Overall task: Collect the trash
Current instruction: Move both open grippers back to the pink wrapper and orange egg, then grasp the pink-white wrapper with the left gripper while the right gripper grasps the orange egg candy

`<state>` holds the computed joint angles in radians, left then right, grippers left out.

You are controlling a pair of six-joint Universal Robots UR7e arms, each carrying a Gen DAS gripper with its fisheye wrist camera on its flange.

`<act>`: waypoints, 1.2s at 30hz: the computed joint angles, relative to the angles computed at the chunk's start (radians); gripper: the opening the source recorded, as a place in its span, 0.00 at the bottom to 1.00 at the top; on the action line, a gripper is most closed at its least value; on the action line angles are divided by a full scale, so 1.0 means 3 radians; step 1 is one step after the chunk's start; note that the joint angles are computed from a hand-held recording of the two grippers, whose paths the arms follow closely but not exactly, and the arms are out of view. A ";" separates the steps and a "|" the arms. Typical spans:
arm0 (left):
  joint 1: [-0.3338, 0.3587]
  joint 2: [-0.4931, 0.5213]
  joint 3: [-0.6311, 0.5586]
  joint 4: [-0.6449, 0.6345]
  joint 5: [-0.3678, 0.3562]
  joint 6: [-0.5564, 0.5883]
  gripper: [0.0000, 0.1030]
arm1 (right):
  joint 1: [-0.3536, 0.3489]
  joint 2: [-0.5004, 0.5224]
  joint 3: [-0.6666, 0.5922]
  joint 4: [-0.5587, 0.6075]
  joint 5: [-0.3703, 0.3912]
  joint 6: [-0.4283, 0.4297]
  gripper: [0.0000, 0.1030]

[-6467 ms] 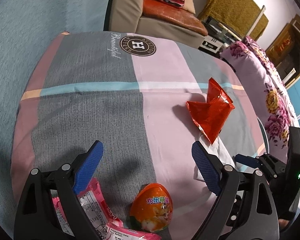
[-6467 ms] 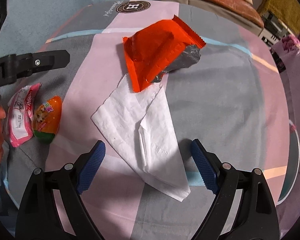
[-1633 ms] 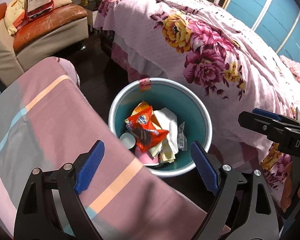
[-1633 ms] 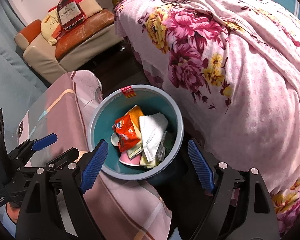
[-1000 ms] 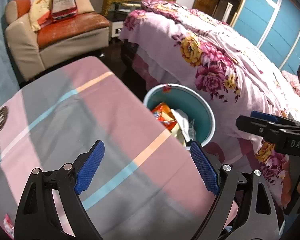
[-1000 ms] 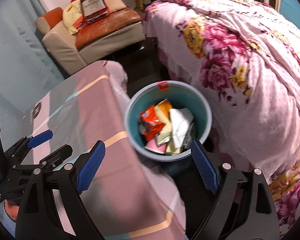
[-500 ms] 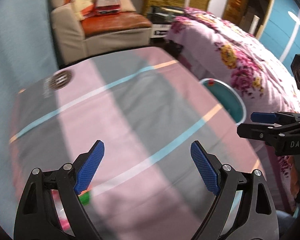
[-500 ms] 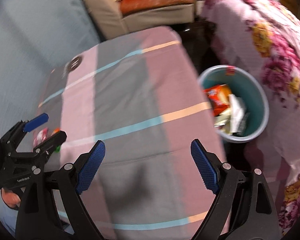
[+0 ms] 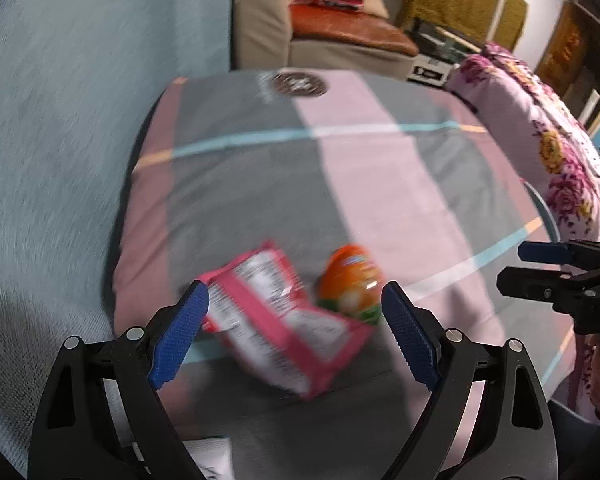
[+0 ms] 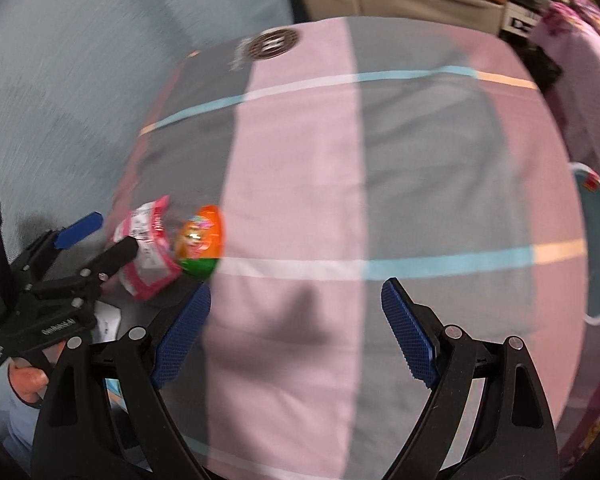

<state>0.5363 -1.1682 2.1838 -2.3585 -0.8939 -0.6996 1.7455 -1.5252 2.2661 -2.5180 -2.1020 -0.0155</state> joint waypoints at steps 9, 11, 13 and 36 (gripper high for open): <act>0.0248 -0.0023 0.0139 -0.0144 -0.0153 -0.0139 0.86 | 0.0022 0.0409 -0.0159 -0.0018 0.0180 0.0112 0.64; 0.0238 0.0001 0.0176 -0.0233 -0.0145 -0.0091 0.86 | 0.0026 0.0465 -0.0185 -0.0025 0.0194 0.0142 0.64; 0.0252 0.0002 0.0190 -0.0228 -0.0161 0.0010 0.70 | 0.0029 0.0519 -0.0217 -0.0024 0.0204 0.0152 0.64; 0.0340 -0.0270 0.0286 -0.0164 -0.0013 0.0242 0.45 | 0.0265 0.1145 -0.0160 -0.0646 -0.0221 -0.0454 0.48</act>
